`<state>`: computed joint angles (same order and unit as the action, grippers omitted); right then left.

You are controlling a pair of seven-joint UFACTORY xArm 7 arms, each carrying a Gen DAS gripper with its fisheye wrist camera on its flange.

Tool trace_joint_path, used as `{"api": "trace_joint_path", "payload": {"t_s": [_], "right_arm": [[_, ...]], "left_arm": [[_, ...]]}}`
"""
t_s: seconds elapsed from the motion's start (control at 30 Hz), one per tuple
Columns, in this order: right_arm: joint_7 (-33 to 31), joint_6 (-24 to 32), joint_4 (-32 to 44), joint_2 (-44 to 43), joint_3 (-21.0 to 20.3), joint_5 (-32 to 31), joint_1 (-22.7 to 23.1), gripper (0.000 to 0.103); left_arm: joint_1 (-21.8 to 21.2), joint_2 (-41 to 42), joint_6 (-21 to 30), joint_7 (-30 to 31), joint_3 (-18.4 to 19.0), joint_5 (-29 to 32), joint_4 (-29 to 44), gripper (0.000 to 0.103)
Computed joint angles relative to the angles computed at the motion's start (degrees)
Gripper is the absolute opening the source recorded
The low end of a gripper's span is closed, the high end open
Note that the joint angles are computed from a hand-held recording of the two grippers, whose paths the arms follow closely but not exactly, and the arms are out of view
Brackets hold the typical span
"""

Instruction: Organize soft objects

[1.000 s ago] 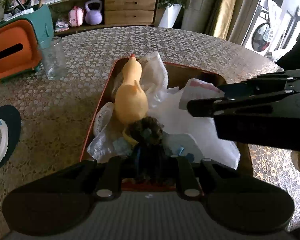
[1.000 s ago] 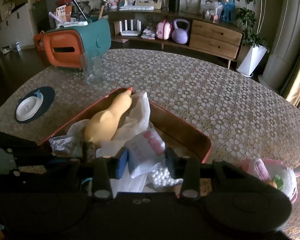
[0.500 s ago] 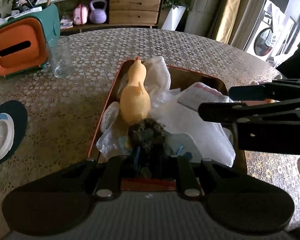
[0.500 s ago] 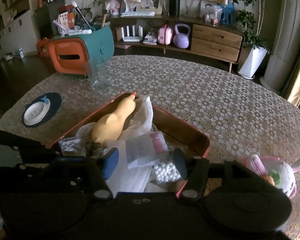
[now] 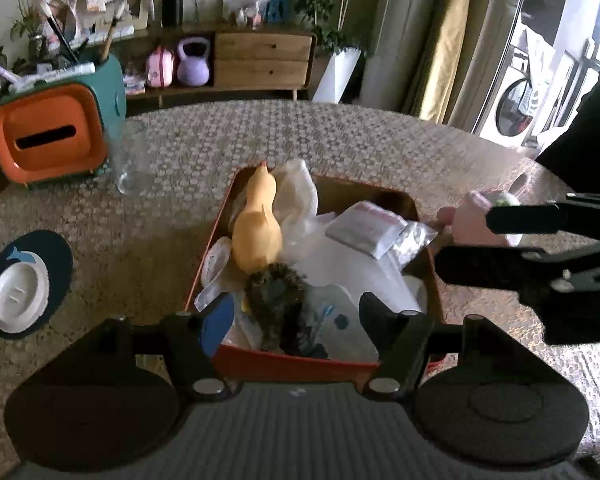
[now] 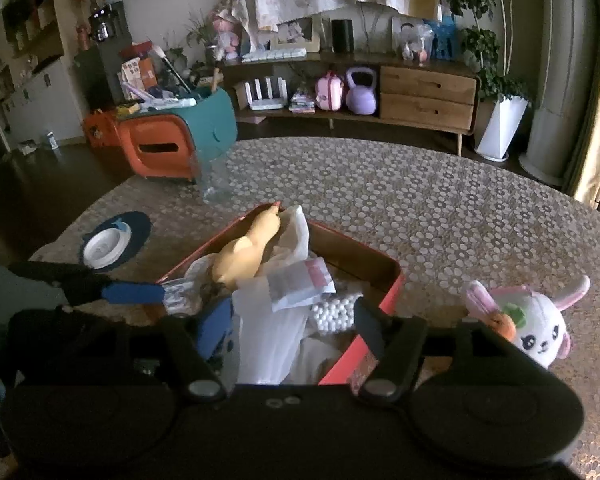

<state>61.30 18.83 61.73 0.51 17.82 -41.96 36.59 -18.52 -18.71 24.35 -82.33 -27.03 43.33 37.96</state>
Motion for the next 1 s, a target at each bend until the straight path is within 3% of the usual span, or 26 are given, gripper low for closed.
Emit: {"api": "trace_joint_path", "payload": {"t_s": [0.17, 0.33, 0.57, 0.67, 0.83, 1.0], "right_arm": [[2.17, -1.58, -3.64, -4.61, 1.38, -0.91, -0.92, 0.081], [2.05, -2.87, -7.60, -9.77, 4.39, -0.12, -2.97, 0.086], [4.75, -5.05, -13.15, -18.05, 10.67, -1.03, -8.55, 0.095], [5.37, -5.67, -15.69, -22.12, 13.17, 0.15, -10.84, 0.097], [6.71, -6.59, -20.60, -30.32, 16.84, 2.60, -14.12, 0.103], [5.14, -6.45, -24.67, -36.59, 17.25, 7.16, -13.69, 0.103]], "left_arm": [[-0.58, -3.51, 1.71, -0.57, -1.44, -0.35, -0.45, 0.077], [-0.79, -7.21, 3.41, -0.91, -3.67, -1.50, -0.81, 0.078], [-0.33, -10.78, 6.23, -1.90, -8.38, -2.65, 0.06, 0.079], [-0.32, -11.51, 7.65, -2.11, -10.44, -2.45, 1.06, 0.084], [-0.22, -11.92, 8.97, -3.22, -13.83, -1.81, 2.98, 0.085], [0.56, -11.14, 10.51, -5.68, -17.31, -0.51, 5.23, 0.099]]}}
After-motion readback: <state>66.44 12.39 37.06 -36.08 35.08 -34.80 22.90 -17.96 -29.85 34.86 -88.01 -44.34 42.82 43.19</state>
